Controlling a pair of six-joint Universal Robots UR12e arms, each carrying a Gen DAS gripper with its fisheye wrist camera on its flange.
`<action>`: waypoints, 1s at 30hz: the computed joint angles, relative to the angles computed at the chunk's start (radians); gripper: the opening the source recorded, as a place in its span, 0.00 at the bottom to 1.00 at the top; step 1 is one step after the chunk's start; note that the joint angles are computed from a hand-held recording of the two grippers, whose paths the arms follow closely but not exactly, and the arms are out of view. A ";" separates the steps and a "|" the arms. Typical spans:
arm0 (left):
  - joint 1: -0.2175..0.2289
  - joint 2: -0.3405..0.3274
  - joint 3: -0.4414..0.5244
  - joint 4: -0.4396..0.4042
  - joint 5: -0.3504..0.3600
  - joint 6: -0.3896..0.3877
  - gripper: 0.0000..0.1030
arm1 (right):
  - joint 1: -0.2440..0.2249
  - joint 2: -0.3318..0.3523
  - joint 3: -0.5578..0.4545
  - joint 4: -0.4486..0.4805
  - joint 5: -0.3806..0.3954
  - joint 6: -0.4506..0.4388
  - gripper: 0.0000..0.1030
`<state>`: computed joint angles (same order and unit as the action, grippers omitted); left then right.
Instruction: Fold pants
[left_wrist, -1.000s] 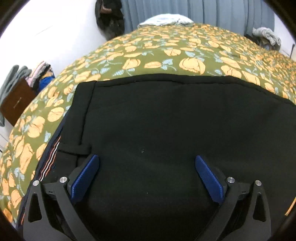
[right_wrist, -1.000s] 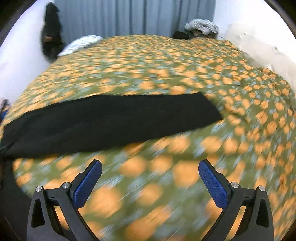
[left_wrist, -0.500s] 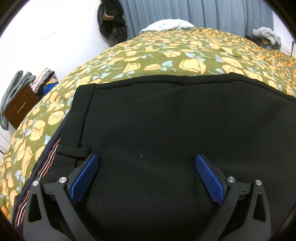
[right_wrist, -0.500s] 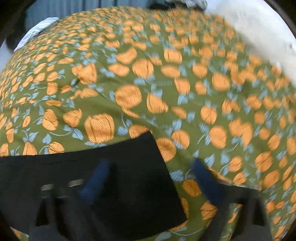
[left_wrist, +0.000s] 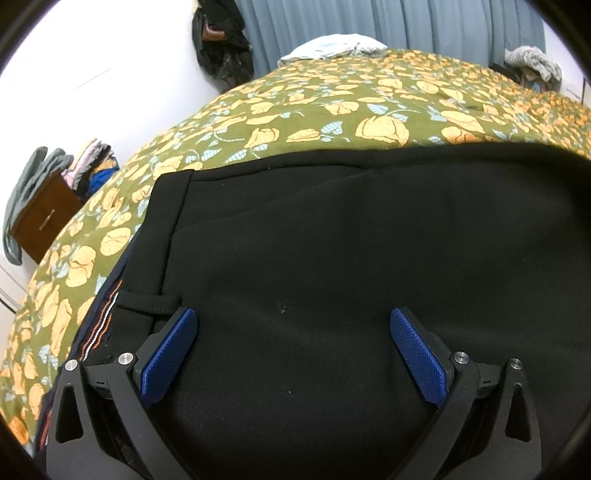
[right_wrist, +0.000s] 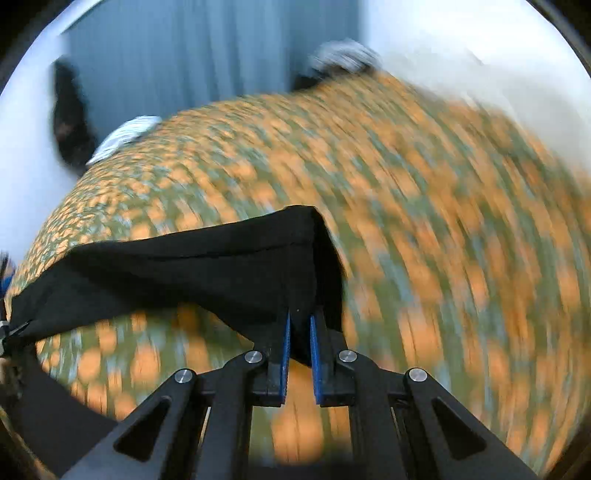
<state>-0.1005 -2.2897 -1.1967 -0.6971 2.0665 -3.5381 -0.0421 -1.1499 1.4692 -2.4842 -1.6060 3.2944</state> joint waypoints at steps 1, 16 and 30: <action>-0.002 -0.002 0.009 -0.021 0.007 0.001 1.00 | -0.002 -0.024 0.037 0.030 -0.014 0.053 0.25; -0.056 0.200 -0.193 -0.065 -0.250 0.042 1.00 | 0.267 -0.032 0.100 -0.068 0.102 0.047 0.86; -0.090 0.182 -0.281 0.117 -0.177 0.134 1.00 | 0.334 0.050 0.051 0.056 -0.070 -0.012 1.00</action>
